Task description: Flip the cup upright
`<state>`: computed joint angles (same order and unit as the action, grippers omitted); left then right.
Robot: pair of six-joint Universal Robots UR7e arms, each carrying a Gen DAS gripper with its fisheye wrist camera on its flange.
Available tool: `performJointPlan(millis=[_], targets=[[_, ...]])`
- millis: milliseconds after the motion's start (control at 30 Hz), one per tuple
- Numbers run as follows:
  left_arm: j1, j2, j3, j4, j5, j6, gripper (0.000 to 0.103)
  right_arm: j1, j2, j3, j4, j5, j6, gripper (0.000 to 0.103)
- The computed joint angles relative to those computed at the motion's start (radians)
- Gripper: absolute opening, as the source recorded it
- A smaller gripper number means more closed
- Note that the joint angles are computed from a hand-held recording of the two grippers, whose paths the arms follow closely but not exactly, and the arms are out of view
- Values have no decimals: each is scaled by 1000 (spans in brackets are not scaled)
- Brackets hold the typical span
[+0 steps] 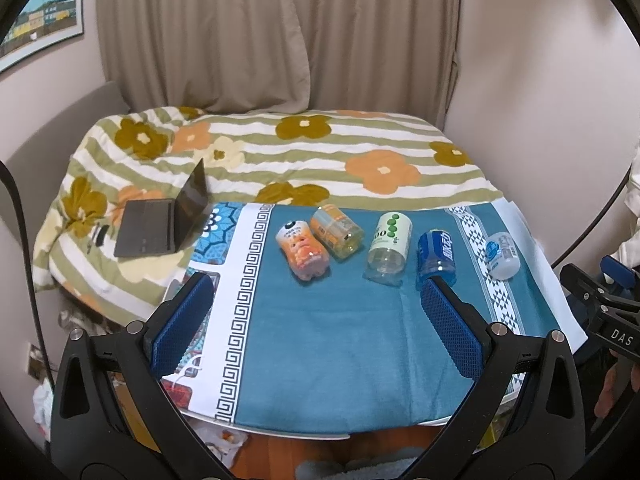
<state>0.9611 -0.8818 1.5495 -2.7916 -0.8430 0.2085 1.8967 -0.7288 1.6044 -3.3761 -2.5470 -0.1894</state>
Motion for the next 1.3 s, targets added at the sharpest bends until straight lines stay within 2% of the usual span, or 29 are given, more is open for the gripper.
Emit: performJointPlan(millis=[1300], targets=[[2, 1, -10, 18, -6, -13, 103, -4, 6, -17, 12, -8, -10, 103]])
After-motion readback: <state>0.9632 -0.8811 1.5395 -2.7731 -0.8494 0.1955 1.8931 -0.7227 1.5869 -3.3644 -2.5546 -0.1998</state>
